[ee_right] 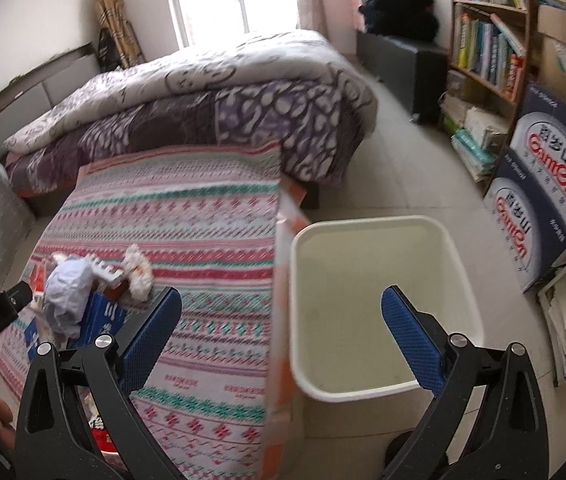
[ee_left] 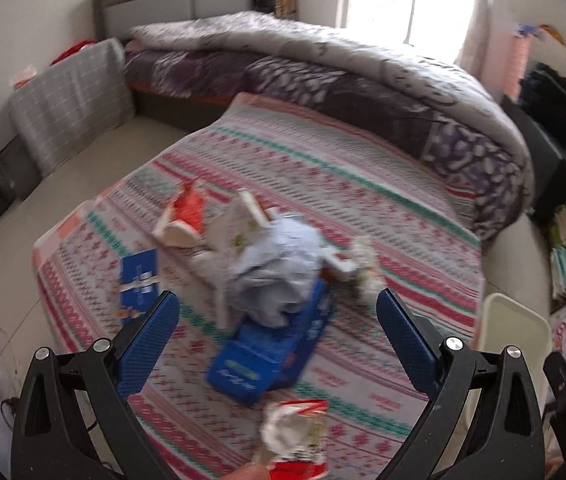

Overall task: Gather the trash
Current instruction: 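Grasp the blue biscuit box with the left tool while the right tool grasps the red wrapper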

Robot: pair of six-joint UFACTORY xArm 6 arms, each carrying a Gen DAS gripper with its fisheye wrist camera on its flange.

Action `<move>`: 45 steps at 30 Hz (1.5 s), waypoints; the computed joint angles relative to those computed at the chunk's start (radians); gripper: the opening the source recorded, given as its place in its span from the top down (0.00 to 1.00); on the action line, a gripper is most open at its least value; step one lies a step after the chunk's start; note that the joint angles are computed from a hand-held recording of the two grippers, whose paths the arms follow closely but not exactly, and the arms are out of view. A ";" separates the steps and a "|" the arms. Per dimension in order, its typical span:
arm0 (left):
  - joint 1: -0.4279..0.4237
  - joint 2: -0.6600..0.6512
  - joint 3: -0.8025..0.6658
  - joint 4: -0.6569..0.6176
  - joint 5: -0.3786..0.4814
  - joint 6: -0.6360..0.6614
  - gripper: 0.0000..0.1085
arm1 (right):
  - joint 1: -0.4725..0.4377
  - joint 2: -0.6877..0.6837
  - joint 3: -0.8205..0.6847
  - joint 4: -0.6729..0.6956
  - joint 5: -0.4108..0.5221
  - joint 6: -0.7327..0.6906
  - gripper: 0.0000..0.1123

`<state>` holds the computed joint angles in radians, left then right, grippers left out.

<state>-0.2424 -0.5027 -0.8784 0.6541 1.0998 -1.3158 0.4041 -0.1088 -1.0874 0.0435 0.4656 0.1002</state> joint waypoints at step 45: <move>0.573 -0.147 0.247 -0.618 -0.054 0.594 0.49 | 0.320 0.168 -0.104 0.246 0.459 -0.382 0.46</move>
